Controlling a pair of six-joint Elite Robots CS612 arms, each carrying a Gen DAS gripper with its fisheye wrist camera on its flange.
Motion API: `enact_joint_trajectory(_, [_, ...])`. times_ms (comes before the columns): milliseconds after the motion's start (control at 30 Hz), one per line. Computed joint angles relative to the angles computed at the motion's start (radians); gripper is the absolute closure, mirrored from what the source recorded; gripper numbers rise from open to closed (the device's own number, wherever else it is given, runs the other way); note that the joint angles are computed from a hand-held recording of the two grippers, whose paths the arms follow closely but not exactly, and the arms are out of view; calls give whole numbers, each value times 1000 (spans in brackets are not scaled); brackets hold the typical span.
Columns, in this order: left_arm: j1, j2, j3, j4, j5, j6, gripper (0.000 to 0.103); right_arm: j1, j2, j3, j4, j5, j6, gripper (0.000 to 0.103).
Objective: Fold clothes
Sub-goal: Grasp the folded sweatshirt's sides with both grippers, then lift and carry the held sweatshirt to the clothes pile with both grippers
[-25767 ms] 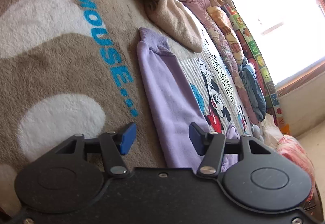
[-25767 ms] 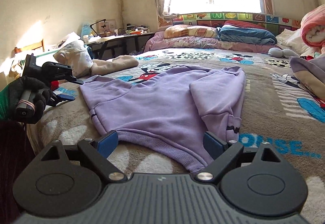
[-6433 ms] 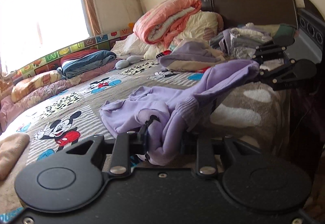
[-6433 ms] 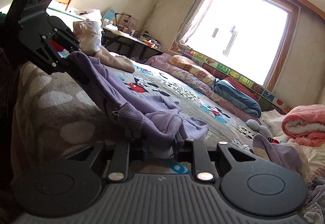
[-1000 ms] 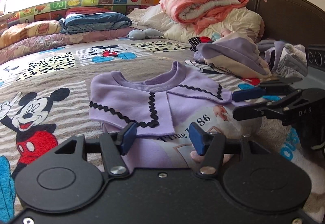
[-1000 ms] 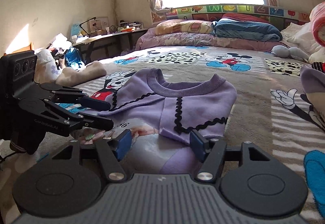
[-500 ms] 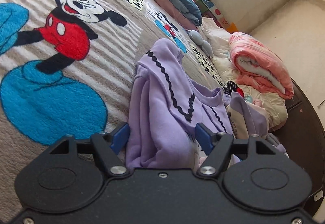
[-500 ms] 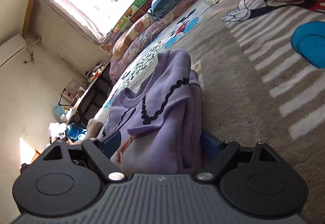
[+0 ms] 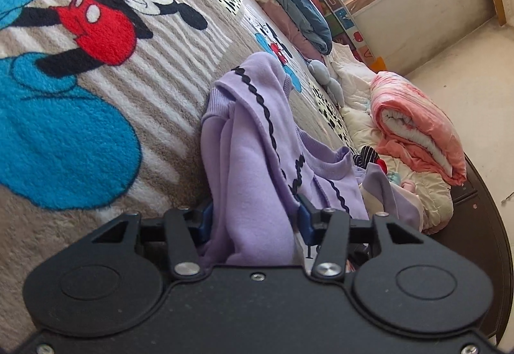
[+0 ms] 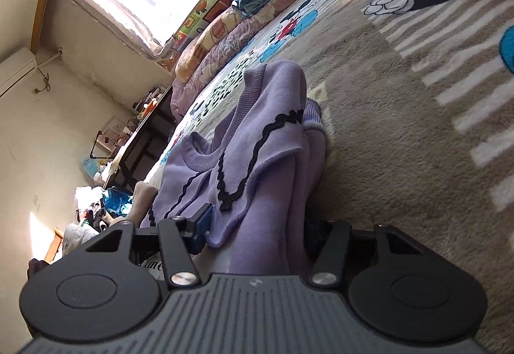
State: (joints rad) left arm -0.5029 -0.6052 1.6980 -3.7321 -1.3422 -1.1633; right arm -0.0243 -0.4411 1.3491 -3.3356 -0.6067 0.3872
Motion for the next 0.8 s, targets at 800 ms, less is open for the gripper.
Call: enact_joint_trajectory(800, [-71,-15,82,-88,93,12,51,-15,-66,192,-141,-32,-91,43])
